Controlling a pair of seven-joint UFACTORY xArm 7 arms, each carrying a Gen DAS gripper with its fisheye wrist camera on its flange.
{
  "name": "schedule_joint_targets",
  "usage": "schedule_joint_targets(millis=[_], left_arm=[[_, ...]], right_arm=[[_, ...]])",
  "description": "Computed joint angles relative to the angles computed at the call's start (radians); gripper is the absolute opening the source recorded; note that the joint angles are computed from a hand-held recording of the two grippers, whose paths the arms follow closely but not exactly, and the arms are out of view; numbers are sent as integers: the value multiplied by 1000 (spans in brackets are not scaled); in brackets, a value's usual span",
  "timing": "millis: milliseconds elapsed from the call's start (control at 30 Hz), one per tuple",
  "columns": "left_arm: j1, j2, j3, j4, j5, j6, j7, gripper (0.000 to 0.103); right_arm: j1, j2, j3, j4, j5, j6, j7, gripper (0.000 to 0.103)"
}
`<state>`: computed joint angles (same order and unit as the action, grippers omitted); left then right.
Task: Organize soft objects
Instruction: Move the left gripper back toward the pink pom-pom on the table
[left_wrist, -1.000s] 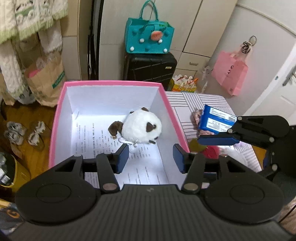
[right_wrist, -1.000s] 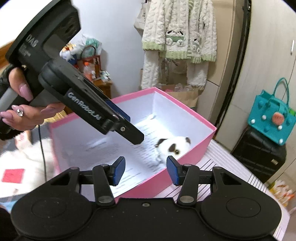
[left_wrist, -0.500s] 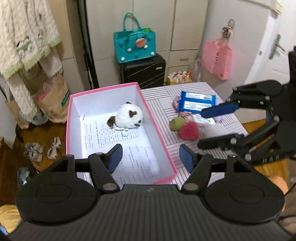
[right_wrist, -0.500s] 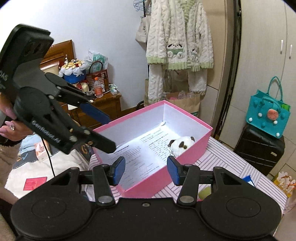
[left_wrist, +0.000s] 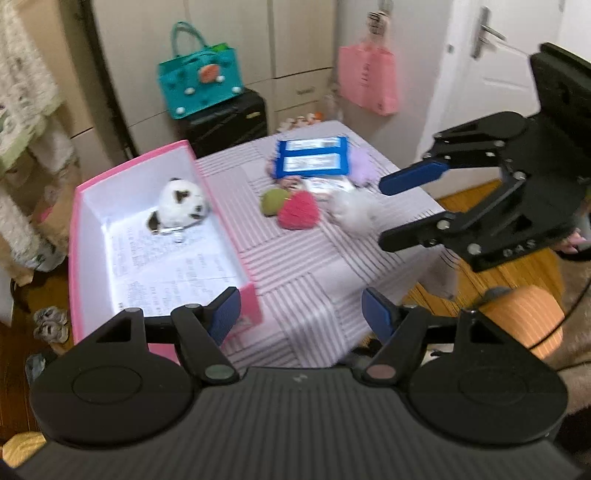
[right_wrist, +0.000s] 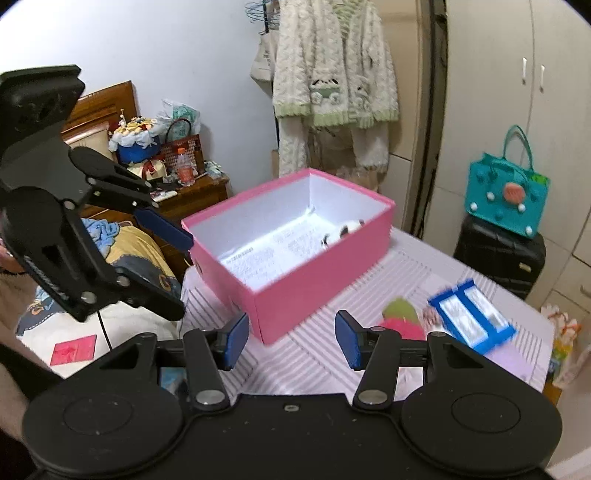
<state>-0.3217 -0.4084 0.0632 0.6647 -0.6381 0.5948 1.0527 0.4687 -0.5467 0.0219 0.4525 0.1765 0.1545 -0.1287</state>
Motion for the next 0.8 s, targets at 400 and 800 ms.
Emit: schedule_joint_targets(millis=[400, 800], left_arm=[[-64, 127, -16, 24, -157, -67, 125, 73], [-78, 325, -108, 129, -815, -184, 645, 71]], right_arm=[[-57, -150, -9, -217, -18, -38, 92, 60], [-99, 28, -39, -284, -71, -326, 133, 64]])
